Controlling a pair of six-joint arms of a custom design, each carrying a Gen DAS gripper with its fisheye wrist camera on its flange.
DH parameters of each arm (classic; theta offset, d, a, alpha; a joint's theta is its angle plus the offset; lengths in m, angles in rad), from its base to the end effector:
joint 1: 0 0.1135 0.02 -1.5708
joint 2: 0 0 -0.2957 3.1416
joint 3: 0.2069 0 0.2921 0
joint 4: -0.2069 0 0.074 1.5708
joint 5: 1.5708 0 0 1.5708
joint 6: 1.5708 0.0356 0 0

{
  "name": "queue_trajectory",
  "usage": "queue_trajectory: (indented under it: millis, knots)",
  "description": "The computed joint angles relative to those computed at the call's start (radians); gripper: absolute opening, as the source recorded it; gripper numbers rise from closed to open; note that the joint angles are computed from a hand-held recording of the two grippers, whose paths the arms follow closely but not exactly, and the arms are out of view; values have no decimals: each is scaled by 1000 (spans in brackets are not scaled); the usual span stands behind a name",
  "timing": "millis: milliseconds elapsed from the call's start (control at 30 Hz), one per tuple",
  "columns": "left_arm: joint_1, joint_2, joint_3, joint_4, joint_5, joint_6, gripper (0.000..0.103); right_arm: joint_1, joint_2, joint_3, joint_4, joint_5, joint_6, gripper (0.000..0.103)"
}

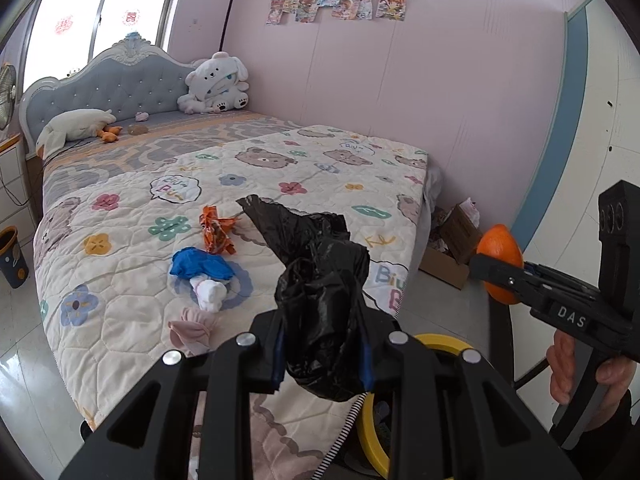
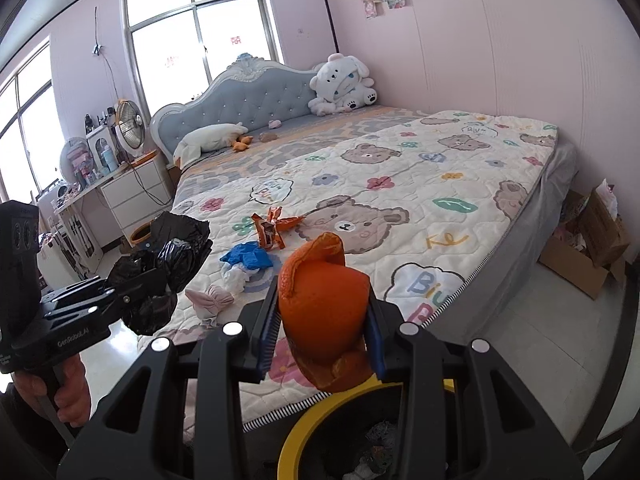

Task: Collect trash
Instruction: 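Carry the black bag and orange balloon over the bin with both tools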

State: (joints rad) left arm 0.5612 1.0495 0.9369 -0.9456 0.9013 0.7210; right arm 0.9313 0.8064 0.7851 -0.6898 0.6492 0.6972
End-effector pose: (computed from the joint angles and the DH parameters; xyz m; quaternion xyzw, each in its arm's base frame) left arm 0.1932 0.0885 0.3137 0.1796 0.8592 -0.2012 0.4349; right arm 0.1247 0.1316 0.3140 0.0314 0.8712 0.0882 0.4819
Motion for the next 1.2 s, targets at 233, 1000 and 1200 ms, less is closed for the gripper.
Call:
queue_trajectory:
  millis: [233,1000,1200]
  knots:
    - [-59,-84,-48,-61,-21,44,26,79,-88,-15,-150,91,121,35]
    - [-243,-211,-229,-114,-184,73,26,268,-214,-86,-472,180,527,36]
    - [-319,-220,-274,-113,-237,42,26,230,-266,-140,-455,121,538,36]
